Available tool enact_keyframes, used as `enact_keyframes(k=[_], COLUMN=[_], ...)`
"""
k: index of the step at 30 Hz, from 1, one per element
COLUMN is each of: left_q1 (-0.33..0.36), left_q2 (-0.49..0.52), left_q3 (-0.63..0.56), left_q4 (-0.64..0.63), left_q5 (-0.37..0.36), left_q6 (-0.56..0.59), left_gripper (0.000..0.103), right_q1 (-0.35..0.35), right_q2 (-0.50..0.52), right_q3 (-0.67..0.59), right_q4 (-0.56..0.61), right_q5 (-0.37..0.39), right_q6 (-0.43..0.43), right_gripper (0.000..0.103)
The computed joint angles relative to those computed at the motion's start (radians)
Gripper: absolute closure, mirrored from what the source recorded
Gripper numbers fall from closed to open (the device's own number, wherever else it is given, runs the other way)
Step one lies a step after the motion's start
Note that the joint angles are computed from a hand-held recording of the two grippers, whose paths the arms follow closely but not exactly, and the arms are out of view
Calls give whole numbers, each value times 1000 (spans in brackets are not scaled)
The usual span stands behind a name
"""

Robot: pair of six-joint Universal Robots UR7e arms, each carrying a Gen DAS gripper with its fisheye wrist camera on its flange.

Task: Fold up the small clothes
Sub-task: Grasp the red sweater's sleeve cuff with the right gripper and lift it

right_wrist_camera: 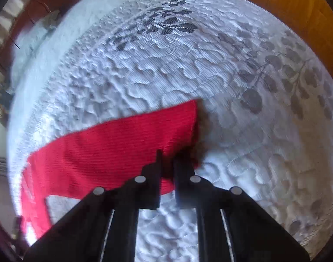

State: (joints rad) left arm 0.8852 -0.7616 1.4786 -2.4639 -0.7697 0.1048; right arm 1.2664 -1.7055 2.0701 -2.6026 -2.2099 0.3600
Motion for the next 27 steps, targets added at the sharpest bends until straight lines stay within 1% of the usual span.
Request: enact_keyframes(k=[3, 4, 7, 10, 14, 17, 19, 20, 21, 23, 27], left_q1=[18, 26, 45, 65, 93, 113, 126, 131, 135, 145, 160], left_q2=[-18, -25, -36, -42, -44, -49, -55, -59, -62, -70, -75], left_q3=[-1, -6, -27, -52, -86, -102, -113, -116, -118, -121, -127], left_q4=[8, 14, 43, 63, 90, 104, 115, 117, 119, 121, 125], left_q5=[16, 23, 40, 50, 68, 77, 75, 74, 73, 65, 47], left_q6=[0, -4, -19, -20, -14, -12, -15, -15, -14, -11, 2], left_gripper=[4, 4, 4, 4, 4, 4, 4, 4, 4, 4, 4], right_q1=[76, 95, 190, 277, 357, 406, 436, 440, 448, 467, 485], right_q2=[20, 32, 91, 182, 342, 480, 586, 620, 670, 766, 911], right_q3=[-7, -15, -57, -116, -228, -329, -419, -451, -497, -591, -736], right_q4=[-20, -21, 11, 31, 63, 76, 89, 91, 94, 111, 148], right_q5=[-58, -66, -116, -141, -123, -93, -67, -41, 3, 51, 162], right_q6=[-21, -24, -16, -10, -13, -29, -50, -58, -65, -84, -96], right_gripper=[96, 97, 97, 97, 97, 97, 97, 97, 97, 97, 97])
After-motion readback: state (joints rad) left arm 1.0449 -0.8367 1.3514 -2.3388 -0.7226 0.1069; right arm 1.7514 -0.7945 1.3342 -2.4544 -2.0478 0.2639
